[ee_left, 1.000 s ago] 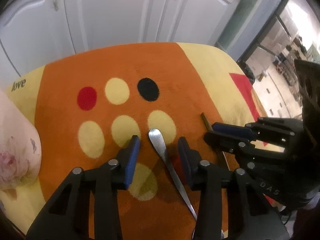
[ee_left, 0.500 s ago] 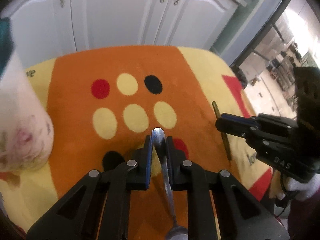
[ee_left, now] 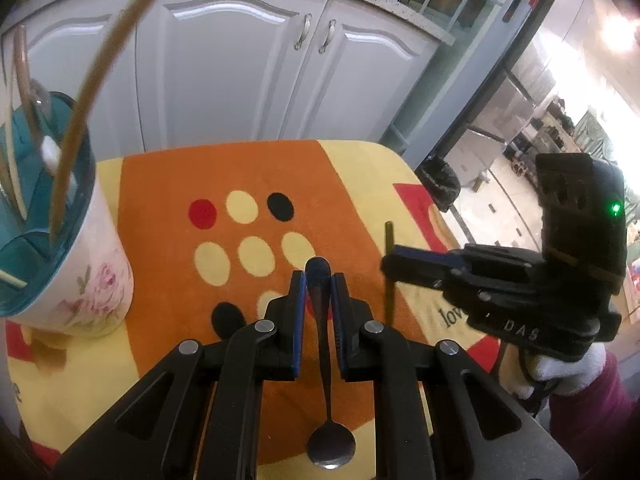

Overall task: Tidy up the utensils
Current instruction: 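Lift the spoon and fork with both tools up over the floral cup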

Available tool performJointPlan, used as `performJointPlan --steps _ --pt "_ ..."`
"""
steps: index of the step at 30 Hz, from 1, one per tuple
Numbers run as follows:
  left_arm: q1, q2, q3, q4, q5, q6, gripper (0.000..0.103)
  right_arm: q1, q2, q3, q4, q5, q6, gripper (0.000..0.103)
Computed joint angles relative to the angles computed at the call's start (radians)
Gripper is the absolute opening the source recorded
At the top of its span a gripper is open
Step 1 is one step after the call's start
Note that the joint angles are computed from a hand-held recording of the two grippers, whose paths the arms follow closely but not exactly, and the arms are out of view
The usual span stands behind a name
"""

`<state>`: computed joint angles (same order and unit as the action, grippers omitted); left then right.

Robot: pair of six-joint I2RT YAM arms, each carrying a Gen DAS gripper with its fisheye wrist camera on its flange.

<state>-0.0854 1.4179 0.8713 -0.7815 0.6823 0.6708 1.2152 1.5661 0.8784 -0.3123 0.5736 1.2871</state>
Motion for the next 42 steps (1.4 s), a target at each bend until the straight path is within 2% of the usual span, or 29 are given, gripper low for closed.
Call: performJointPlan --steps 3,4,9,17,20,26,28,32,33,35,37,42 --pt "0.033 -0.025 0.015 -0.044 0.028 0.033 0.010 0.001 0.032 0.051 0.003 0.000 -0.042 0.006" --pt "0.043 -0.030 0.022 -0.055 0.037 0.042 0.000 0.003 0.040 0.063 -0.002 0.003 -0.048 0.006" --pt "0.106 -0.070 0.042 -0.103 0.086 0.103 0.000 0.006 0.048 0.110 -0.037 0.022 -0.074 0.006" --pt "0.070 0.011 0.026 -0.085 0.016 0.082 0.000 0.020 0.036 0.124 -0.119 0.045 -0.024 0.006" --pt "0.001 0.047 -0.020 -0.019 -0.053 0.045 0.010 0.028 0.011 0.096 -0.131 0.053 0.010 0.006" --pt "-0.195 0.120 -0.120 0.164 -0.268 -0.084 0.016 0.045 -0.030 0.061 -0.159 0.075 0.058 0.007" --pt "-0.213 0.097 -0.159 0.226 -0.275 -0.097 0.020 0.054 -0.052 0.049 -0.180 0.091 0.076 0.007" --pt "-0.257 0.058 -0.198 0.272 -0.321 -0.105 0.019 0.068 -0.096 0.017 -0.215 0.120 0.126 0.006" --pt "-0.260 0.042 -0.218 0.292 -0.327 -0.089 0.009 0.070 -0.103 0.010 -0.217 0.124 0.134 0.006" --pt "-0.228 0.054 -0.215 0.284 -0.292 -0.067 0.006 0.074 -0.115 0.001 -0.224 0.133 0.147 0.006" --pt "-0.179 0.100 -0.166 0.222 -0.243 -0.065 0.005 0.081 -0.120 0.005 -0.237 0.146 0.160 0.006" --pt "-0.066 0.028 -0.121 0.087 -0.133 0.028 0.005 0.099 -0.136 0.026 -0.277 0.177 0.166 0.006"
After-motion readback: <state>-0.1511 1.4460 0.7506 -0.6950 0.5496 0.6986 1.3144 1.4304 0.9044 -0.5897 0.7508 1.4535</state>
